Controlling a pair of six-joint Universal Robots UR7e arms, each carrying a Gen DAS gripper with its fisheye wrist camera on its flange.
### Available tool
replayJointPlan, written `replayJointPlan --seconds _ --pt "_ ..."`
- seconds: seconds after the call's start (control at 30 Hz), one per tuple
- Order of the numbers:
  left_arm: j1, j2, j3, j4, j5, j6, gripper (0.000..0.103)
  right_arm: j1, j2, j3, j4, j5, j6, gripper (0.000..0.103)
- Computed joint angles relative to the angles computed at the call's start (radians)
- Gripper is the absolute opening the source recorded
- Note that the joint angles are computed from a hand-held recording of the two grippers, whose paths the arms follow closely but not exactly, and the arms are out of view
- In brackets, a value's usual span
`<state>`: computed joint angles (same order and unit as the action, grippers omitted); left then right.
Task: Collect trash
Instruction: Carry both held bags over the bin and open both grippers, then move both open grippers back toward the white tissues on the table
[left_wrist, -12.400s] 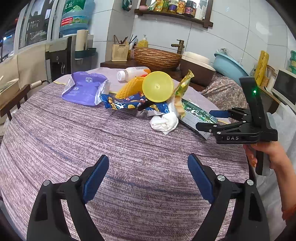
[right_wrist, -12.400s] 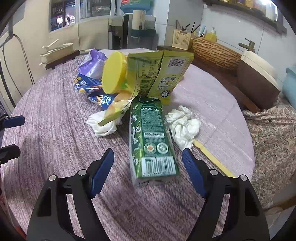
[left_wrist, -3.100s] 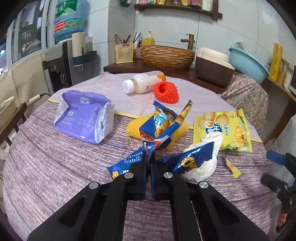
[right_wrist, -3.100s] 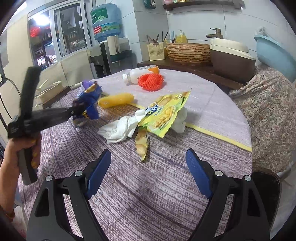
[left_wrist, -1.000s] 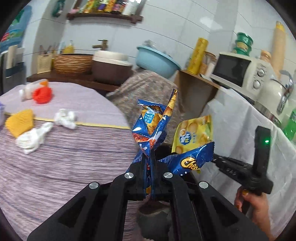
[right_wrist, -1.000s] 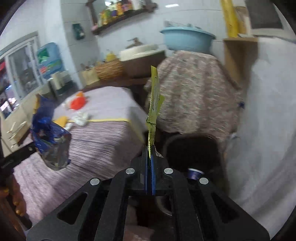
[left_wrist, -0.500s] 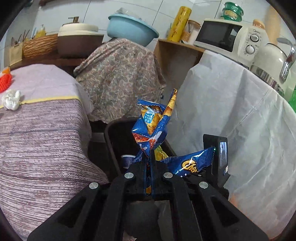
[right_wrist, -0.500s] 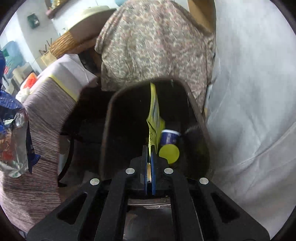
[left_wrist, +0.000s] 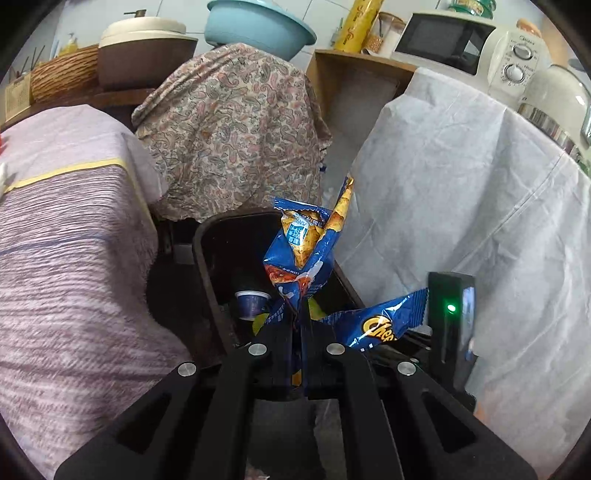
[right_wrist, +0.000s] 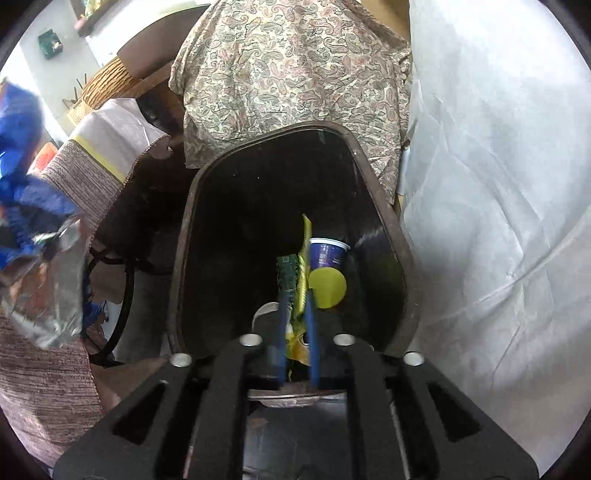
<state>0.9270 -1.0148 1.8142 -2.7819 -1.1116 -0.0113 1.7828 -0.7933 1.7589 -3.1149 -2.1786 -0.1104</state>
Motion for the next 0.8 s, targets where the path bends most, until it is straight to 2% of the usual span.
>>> replayJointPlan --seconds 0.03,0.07,0.33,0.53,0.63,0.7,0.8 --pt "0.002 0.012 -0.013 0.011 -0.002 -0.002 0.004 0.000 0.001 0.004 -0.020 -0.010 -0.006 0.045" --pt "0.004 0.020 -0.024 0.018 -0.004 -0.003 0.004 0.000 0.000 0.009 -0.036 -0.017 -0.007 0.048" --pt "0.018 0.101 -0.124 0.076 0.007 0.019 0.004 0.005 -0.025 0.043 -0.049 -0.029 0.006 0.049" --pt "0.039 0.173 -0.211 0.167 -0.003 -0.001 0.004 0.017 -0.044 0.090 -0.088 -0.042 0.007 0.057" --pt "0.046 0.206 -0.247 0.200 0.011 0.004 0.004 0.019 -0.060 0.118 -0.092 -0.044 0.017 0.058" --pt "0.049 0.217 -0.260 0.217 0.011 0.005 0.008 0.020 -0.069 0.133 -0.095 -0.044 0.019 0.059" --pt "0.050 0.218 -0.264 0.223 0.013 0.007 0.027 0.024 -0.081 0.155 -0.103 -0.052 0.024 0.066"
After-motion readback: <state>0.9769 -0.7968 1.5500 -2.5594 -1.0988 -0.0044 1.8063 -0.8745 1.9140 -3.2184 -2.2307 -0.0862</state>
